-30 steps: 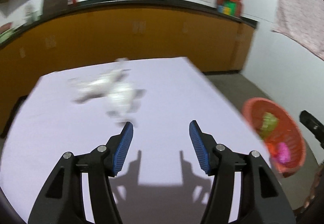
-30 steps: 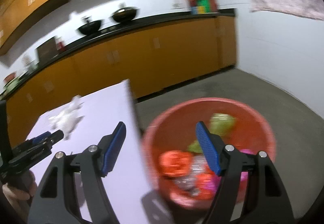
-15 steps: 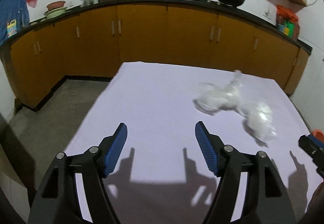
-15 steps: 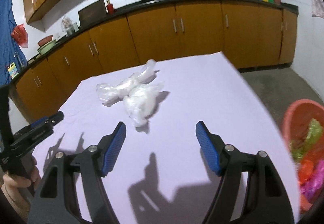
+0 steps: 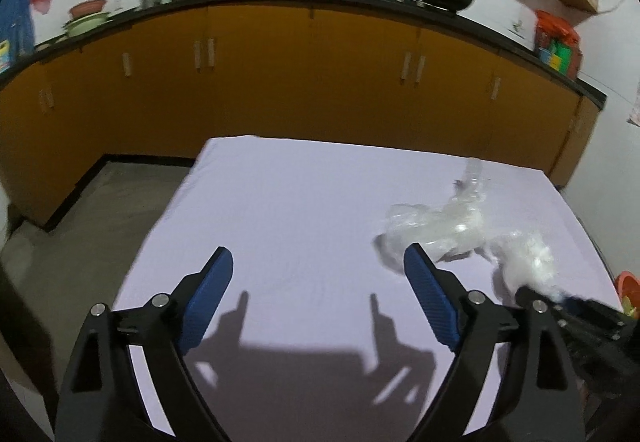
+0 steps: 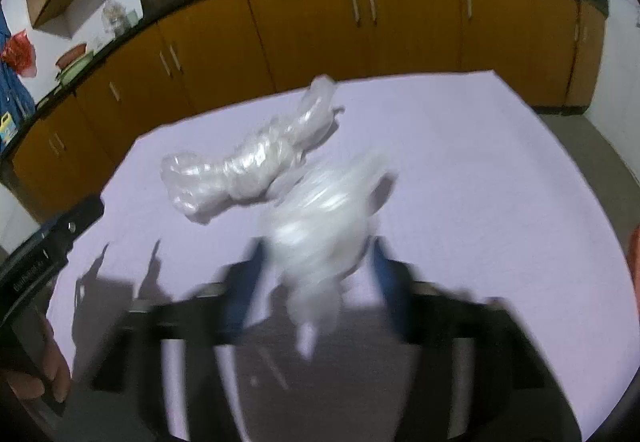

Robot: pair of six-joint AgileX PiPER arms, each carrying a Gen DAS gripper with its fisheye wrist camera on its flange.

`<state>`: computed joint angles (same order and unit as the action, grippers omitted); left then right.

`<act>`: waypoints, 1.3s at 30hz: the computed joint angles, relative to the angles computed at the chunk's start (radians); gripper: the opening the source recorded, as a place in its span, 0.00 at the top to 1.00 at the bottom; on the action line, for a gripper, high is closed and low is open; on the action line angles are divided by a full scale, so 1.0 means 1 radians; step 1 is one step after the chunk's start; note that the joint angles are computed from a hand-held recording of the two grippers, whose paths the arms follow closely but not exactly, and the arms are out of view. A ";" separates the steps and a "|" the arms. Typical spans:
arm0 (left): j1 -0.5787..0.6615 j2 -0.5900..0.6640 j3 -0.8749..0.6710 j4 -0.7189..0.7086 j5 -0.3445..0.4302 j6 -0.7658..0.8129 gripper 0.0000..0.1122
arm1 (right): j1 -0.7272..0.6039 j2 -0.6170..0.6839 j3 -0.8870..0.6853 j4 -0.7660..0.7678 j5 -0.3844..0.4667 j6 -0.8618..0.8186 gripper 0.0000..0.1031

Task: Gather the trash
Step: 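Return to the table and grasp a clear plastic bag with the right gripper, then grasp the long clear bag with the left gripper while the right gripper holds its bag, then carry both clear bags in both grippers over the orange wastebasket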

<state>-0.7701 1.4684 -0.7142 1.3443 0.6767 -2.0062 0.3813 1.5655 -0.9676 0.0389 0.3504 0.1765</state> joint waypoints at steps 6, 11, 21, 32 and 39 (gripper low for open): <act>-0.010 0.127 -0.148 0.039 -0.043 0.090 0.15 | -0.106 -0.093 0.100 0.166 -0.032 -0.183 0.93; 0.032 0.242 -0.283 -0.037 -0.136 0.239 0.14 | -0.228 -0.162 0.166 0.337 -0.016 -0.381 0.93; 0.083 0.415 -0.496 -0.437 -0.209 0.744 0.37 | -0.354 -0.188 0.204 0.530 0.022 -0.610 0.93; 0.029 0.336 -0.372 -0.324 -0.186 0.529 0.92 | -0.437 -0.326 0.266 0.551 0.096 -0.639 0.93; -0.092 0.233 -0.266 -0.254 -0.115 0.324 0.92 | -0.560 -0.503 0.289 0.570 0.224 -0.688 0.93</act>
<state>-0.8624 1.7013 -0.9802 1.0904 0.5615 -1.6821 -0.1786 1.0628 -0.6784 0.6087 0.5741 -0.5111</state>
